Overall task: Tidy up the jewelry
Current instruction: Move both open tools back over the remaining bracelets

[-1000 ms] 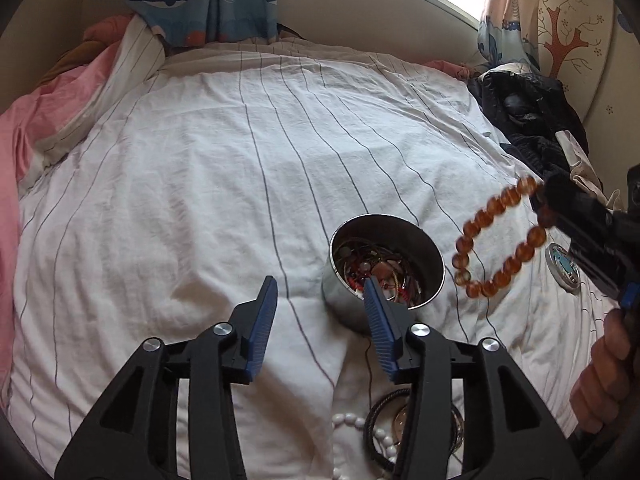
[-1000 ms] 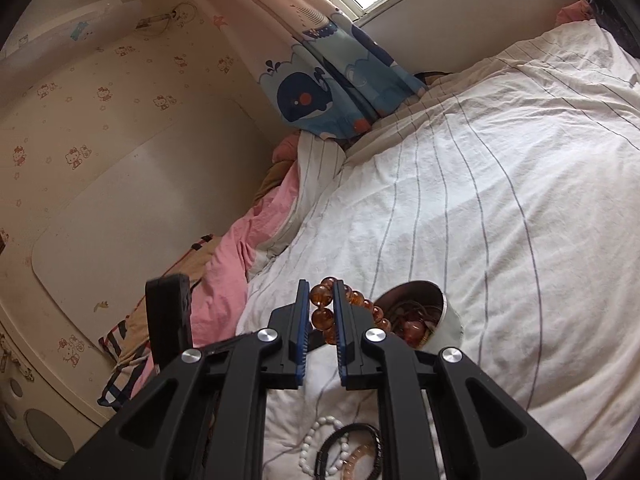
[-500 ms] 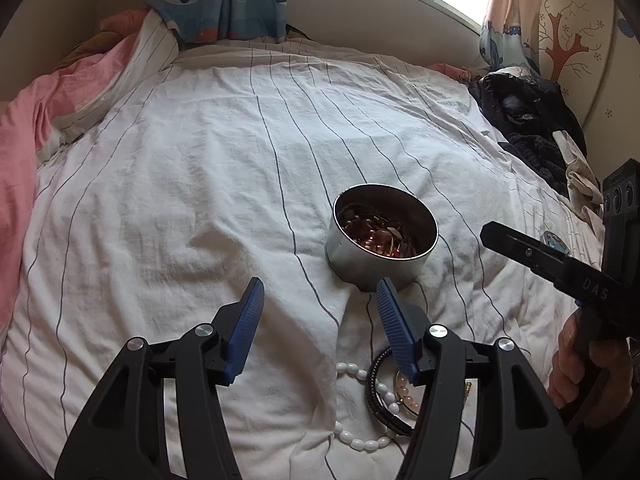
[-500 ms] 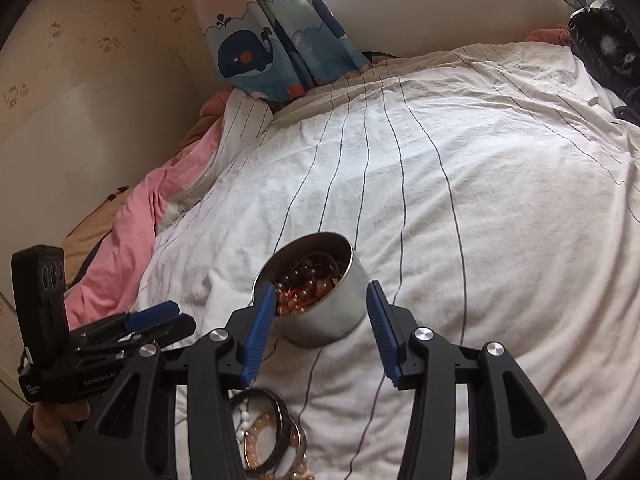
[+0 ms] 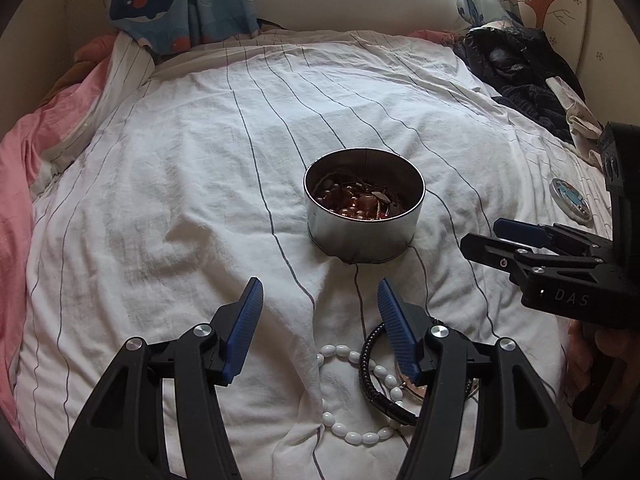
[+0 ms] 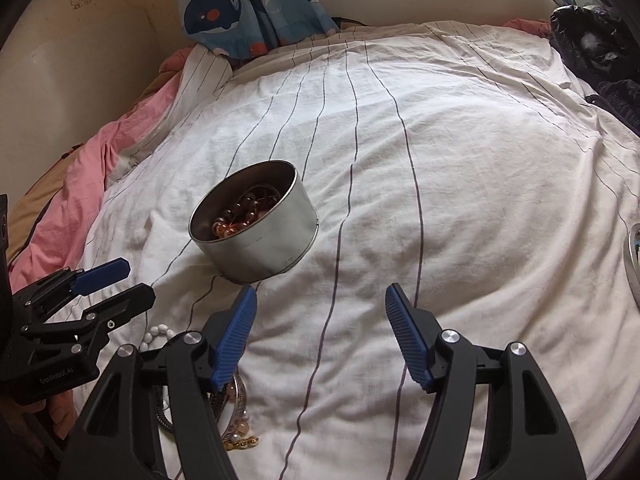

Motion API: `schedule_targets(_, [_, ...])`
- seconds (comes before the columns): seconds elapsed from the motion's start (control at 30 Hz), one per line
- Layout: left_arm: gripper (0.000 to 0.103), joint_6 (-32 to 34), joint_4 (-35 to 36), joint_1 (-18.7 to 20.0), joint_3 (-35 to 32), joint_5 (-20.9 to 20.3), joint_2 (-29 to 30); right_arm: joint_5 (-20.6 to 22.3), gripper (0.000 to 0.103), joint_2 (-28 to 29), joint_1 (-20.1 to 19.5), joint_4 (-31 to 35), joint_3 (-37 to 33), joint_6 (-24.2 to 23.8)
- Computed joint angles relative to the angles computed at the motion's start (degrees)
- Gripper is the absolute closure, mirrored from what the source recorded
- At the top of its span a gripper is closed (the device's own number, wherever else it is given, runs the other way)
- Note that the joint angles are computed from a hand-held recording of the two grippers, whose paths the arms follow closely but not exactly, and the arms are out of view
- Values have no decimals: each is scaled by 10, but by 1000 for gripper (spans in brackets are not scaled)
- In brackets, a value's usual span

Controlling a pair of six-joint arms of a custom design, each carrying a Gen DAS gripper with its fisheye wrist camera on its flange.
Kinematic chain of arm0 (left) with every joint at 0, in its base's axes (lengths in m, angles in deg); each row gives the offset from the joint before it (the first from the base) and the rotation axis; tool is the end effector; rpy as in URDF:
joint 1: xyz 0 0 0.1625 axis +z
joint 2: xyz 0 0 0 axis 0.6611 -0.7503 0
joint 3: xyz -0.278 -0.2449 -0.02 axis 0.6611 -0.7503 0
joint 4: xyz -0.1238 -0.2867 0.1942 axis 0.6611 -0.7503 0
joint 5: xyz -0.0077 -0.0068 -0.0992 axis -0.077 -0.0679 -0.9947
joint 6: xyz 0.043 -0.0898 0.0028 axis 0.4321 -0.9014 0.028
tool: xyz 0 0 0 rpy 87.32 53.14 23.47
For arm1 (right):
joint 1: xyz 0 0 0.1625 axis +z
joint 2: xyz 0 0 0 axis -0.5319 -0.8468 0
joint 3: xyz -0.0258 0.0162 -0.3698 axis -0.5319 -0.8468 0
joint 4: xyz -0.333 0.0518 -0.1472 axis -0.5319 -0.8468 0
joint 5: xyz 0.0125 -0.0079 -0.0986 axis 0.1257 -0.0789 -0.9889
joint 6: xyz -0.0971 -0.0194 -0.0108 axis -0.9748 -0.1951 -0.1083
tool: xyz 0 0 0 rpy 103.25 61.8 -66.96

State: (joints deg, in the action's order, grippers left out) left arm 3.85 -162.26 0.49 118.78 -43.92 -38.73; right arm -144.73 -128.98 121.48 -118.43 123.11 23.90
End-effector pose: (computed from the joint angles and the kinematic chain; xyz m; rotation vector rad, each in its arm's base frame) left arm -0.3287 -0.5917 0.0840 0.1078 2.1990 -0.9230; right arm 0.1114 -0.7253 0.2585 1.0017 -2.6138 0.5176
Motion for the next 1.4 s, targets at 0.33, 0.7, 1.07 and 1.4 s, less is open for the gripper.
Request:
schedule_targets(0.33, [45,5,20,6,-4,-16,-2,-12,32,4,2,1,-5,-3])
schedule_targets(0.7, [45,24,51,4,-23,-19,11,-7,30,8,0,27,-17,11])
schedule_targets(1.07, [44,16,100,-1,-38,-3,19,-3,27,8,-1,36,-19,13])
schedule_targets(1.4, [43,15,119,-1,-45,-2,23,-2,27,8,0,39,-20,14])
